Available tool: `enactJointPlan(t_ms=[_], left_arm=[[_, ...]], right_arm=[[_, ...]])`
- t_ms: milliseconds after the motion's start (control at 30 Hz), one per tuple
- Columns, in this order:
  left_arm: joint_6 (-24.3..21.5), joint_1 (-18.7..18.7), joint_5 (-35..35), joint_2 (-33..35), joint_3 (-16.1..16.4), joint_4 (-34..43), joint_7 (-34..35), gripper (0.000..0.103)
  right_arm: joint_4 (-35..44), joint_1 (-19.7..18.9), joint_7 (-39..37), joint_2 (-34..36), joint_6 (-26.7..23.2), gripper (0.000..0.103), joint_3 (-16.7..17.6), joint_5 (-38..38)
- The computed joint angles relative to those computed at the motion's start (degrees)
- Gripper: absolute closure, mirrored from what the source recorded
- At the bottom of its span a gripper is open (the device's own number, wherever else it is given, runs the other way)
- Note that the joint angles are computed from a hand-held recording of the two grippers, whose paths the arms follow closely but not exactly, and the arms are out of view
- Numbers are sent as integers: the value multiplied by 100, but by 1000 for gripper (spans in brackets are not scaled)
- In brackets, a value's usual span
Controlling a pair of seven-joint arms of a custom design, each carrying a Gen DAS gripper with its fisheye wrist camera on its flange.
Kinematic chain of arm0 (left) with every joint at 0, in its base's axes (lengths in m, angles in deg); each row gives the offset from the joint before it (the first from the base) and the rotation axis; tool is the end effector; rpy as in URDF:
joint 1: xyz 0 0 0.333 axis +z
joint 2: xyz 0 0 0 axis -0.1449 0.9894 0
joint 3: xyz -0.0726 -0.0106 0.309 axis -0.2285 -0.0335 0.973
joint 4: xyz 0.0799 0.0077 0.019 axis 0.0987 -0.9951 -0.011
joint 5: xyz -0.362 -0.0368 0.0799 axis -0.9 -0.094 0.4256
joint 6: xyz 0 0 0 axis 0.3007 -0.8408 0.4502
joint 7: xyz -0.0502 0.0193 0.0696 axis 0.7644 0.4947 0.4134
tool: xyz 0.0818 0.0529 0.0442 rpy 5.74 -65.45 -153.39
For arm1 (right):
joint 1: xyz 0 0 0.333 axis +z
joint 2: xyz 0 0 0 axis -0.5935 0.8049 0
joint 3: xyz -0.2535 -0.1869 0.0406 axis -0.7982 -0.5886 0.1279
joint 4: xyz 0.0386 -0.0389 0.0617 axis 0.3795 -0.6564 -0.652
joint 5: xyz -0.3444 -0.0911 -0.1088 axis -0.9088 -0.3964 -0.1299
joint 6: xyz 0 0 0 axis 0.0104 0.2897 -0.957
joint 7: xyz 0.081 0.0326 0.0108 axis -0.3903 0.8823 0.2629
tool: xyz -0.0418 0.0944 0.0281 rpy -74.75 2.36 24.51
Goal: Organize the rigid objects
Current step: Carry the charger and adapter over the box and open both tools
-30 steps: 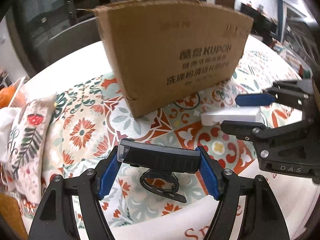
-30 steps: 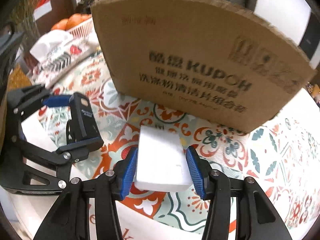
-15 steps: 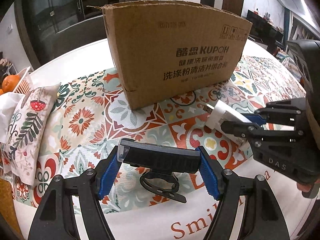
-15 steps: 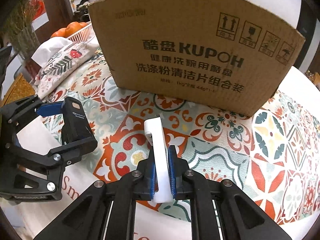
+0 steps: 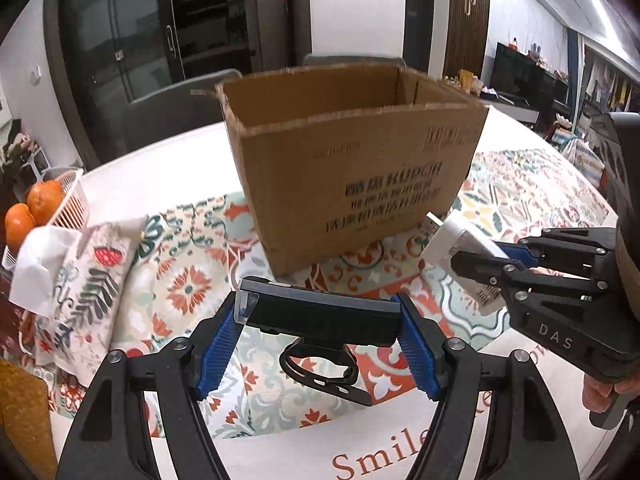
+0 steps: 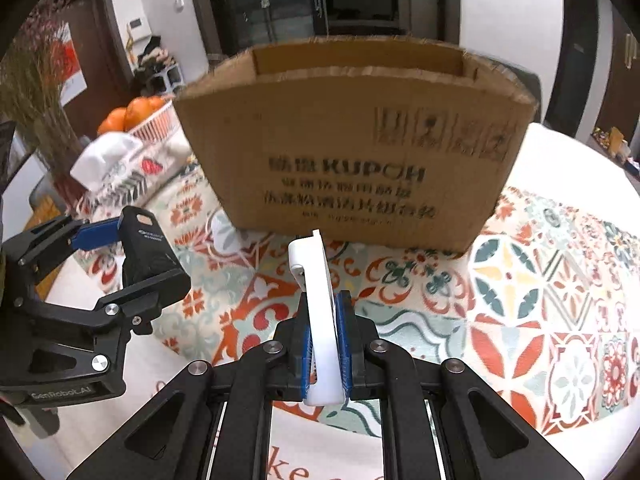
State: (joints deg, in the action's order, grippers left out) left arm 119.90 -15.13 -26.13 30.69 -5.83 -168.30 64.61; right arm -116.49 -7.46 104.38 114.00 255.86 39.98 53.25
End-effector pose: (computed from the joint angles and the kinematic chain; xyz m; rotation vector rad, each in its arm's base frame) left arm 0.6057 -0.1655 0.3986 -1.4836 2.1151 -0.7862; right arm 0.6186 0.3426 0.3730 -1.9672 1.5425 -0.4257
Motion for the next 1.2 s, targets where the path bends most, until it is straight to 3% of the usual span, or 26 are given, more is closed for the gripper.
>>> enactJointPlan(t_ms=[300,500,700,933,1200], left_arm=[[186,-57,-58,-241,11,36,-198,30],[333,97,-213,-314,-195,155,-68,30],[421,-40,-158,-365,-52,308,-187,30],[354,-48,-130,-259,-40,695,-269,30],[130,-121,-8,-11,39,1294,-332,30]], right_arm=[[-397,620,1001,-491,550,91,-858,-732],[-438,994,1698,-685,824,91,-1384,-1292],[-353,1229,2288,-777,987,91,-1754,-1780],[-58,1229,2657,-741,1033,91,-1863,-2077],[400,786,2448,-628,928,91,-1436,-1978]])
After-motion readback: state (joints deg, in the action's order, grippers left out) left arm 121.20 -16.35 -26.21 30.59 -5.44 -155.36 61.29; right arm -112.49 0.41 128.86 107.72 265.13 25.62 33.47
